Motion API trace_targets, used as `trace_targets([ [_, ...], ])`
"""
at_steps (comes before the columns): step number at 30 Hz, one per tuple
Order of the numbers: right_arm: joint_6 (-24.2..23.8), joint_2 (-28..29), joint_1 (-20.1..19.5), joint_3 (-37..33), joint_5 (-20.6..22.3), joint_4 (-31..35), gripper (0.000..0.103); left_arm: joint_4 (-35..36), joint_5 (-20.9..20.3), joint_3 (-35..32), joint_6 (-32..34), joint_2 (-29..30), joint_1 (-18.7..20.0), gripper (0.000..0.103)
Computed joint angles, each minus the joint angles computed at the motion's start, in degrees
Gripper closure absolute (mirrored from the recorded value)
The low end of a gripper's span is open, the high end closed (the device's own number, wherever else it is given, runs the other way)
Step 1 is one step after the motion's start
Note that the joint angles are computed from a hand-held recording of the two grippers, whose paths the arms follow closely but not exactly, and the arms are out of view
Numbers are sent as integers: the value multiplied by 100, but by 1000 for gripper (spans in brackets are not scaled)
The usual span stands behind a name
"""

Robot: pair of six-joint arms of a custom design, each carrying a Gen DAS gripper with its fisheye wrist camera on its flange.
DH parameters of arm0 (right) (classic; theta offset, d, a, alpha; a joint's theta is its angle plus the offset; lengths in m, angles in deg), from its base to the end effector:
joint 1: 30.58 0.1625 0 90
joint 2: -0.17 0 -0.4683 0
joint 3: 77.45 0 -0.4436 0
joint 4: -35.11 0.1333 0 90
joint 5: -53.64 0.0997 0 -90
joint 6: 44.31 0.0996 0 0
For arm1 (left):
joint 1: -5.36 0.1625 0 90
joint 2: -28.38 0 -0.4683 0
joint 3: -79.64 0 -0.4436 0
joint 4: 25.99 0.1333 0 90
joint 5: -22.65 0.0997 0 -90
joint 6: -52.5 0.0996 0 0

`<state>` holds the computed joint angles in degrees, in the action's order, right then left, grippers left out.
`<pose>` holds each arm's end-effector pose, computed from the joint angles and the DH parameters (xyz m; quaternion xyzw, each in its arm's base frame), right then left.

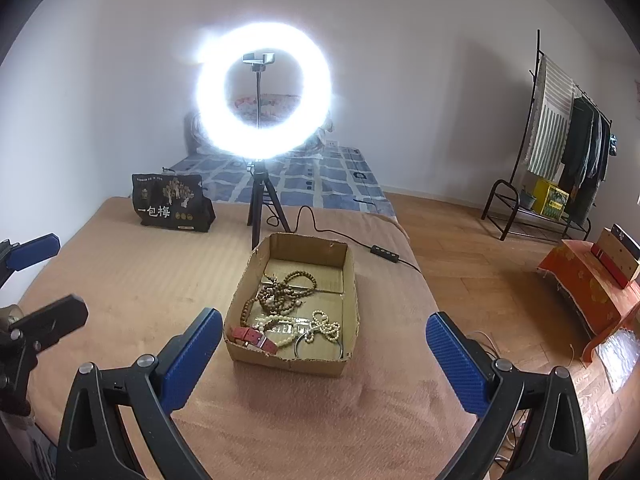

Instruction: Organize jewelry

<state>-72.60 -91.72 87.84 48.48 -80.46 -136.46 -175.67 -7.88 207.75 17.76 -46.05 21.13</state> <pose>0.2810 -0.3849 0.4075 0.2697 -0.8183 0.3739 0.3432 -0.4148 -0.3448 0.2163 0.2685 0.8249 -0.4296 0.2507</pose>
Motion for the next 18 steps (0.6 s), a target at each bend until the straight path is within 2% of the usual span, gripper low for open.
trace_targets([
  [8,5,-3,-19,38,-57,-41,0,372,71,-53,-327,8,37,1],
  [18,48,-35,-79,99,-36,-26,0,456,103,-96,-287,36,35,1],
])
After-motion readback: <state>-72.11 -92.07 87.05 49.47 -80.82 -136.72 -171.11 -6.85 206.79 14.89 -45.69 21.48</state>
